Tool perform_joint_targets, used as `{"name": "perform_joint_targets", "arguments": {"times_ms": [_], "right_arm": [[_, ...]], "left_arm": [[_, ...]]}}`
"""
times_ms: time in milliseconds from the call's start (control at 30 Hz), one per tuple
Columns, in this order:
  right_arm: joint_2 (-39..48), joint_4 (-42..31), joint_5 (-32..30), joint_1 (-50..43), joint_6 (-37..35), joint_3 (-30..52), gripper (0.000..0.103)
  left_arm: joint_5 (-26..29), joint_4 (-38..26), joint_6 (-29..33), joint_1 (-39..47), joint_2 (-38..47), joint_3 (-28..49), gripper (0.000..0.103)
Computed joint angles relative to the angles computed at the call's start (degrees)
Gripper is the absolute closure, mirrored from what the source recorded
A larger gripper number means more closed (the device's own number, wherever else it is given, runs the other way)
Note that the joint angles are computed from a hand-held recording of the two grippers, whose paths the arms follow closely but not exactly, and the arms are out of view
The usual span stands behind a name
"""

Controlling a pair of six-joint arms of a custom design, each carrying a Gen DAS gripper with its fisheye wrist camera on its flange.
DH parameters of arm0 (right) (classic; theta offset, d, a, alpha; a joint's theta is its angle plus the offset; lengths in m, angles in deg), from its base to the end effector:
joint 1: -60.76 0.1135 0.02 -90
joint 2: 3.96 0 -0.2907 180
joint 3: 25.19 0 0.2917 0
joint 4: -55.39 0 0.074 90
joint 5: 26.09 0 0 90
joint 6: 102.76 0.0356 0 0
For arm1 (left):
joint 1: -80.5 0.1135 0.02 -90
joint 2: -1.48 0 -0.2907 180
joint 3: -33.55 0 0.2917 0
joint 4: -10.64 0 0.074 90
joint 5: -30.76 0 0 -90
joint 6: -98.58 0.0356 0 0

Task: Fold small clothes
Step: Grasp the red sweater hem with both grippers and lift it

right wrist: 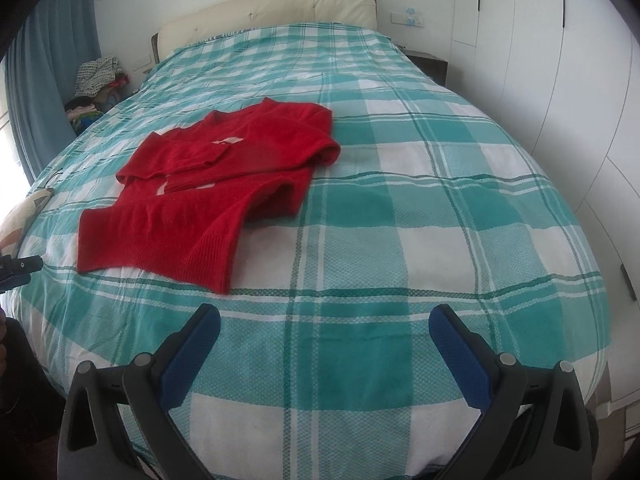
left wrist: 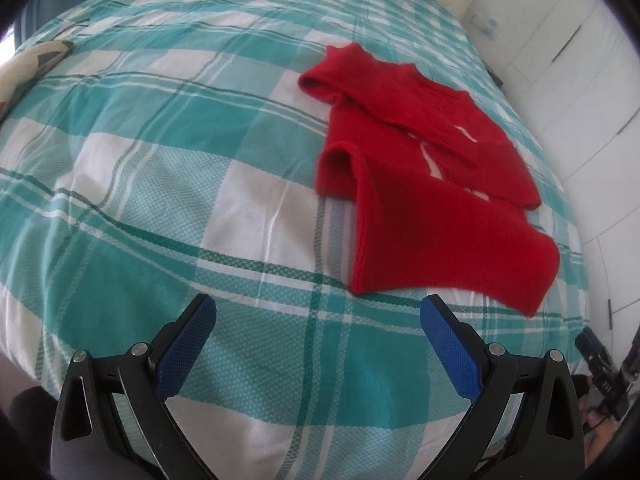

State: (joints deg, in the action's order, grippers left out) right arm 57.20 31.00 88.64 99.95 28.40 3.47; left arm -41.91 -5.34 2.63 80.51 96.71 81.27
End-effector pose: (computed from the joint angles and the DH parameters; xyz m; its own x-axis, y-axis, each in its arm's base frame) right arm 0.1519 0.1046 0.1223 -0.7499 0.1599 -0.6419 0.1285 0.9871 0.0957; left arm 0.2917 -0.0106 0.0913 -0.9038 -0.0991 -0.4163 0.0393 0.9495 -0.3114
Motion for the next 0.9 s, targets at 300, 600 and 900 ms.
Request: {"name": "perform_joint_targets", "arguments": {"times_ms": [300, 600, 900], "right_arm": [[32.2, 37.6, -23.8, -10.0, -15.7, 6.3, 0.007], [9.2, 12.6, -33.6, -14.0, -15.9, 2.2, 0.099], [18.6, 12.7, -27.9, -9.3, -9.5, -0.4, 0.100]], "left_arm": [[-1.5, 2.8, 0.7, -6.8, 13.2, 9.9, 0.099], [6.8, -12.0, 12.1, 0.8, -8.7, -2.9, 0.101], [-3.9, -3.2, 8.1, -6.0, -7.5, -9.4, 0.101]]}}
